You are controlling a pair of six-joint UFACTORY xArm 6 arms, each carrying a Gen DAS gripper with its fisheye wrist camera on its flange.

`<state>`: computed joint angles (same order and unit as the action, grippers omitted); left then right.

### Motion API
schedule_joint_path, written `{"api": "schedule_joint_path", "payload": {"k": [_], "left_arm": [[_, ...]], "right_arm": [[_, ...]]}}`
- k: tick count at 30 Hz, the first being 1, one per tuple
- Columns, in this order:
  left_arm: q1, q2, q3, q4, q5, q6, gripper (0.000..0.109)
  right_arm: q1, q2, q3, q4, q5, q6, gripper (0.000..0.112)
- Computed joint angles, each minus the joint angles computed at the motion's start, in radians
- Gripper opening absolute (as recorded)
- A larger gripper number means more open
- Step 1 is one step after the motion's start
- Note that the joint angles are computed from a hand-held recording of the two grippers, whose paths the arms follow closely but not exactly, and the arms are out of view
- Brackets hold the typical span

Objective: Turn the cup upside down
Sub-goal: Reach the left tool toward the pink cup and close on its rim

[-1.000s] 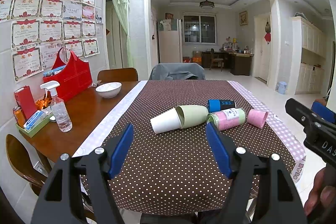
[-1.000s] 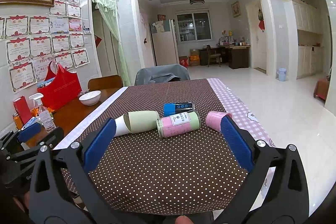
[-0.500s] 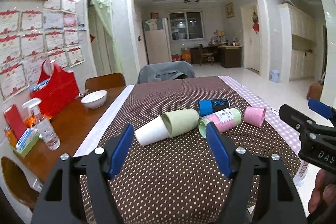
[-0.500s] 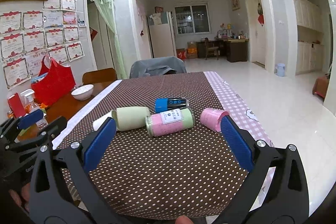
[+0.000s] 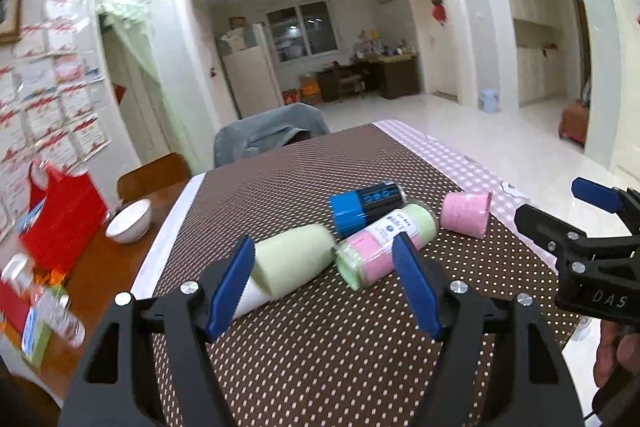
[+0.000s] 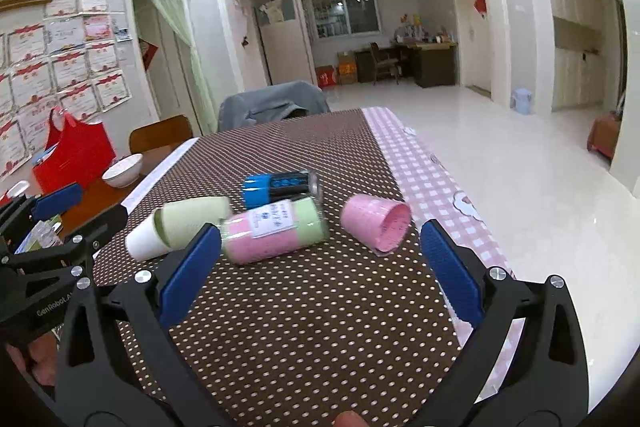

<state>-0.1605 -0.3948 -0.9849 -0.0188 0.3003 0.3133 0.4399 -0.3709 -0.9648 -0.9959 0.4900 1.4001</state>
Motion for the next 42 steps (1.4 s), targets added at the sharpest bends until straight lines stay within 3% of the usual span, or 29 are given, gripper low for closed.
{"api": "schedule_joint_path", "payload": {"k": [9,20,24,34,39,42], "left_arm": [[-0.081,0.236,-0.228,-0.016,0.112,0.198,0.07],[-0.162,0.521,-0.537,-0.106,0.379,0.616,0.07],[-0.181,0.641,-0.699,-0.098,0.532,0.709,0.07],[-0.225,0.841,-1.004,-0.028,0.785,0.943,0.07],[-0.248,0.925,-1.119,0.015,0.82,1.014,0.07],[-0.265,1.007,-1.257,0.032,0.892,1.06,0.07]], "right_arm": [[-0.113,0.027,0.032,0.17,-0.048,-0.111,0.097],[-0.208,0.043,0.073,0.388,-0.063,-0.254,0.097],[-0.232,0.053,0.079,0.456,-0.072,-0.314,0.097],[-0.287,0.077,0.088,0.629,-0.092,-0.464,0.097],[-0.303,0.08,0.093,0.67,-0.104,-0.497,0.097],[-0.315,0.074,0.106,0.69,-0.111,-0.509,0.097]]}}
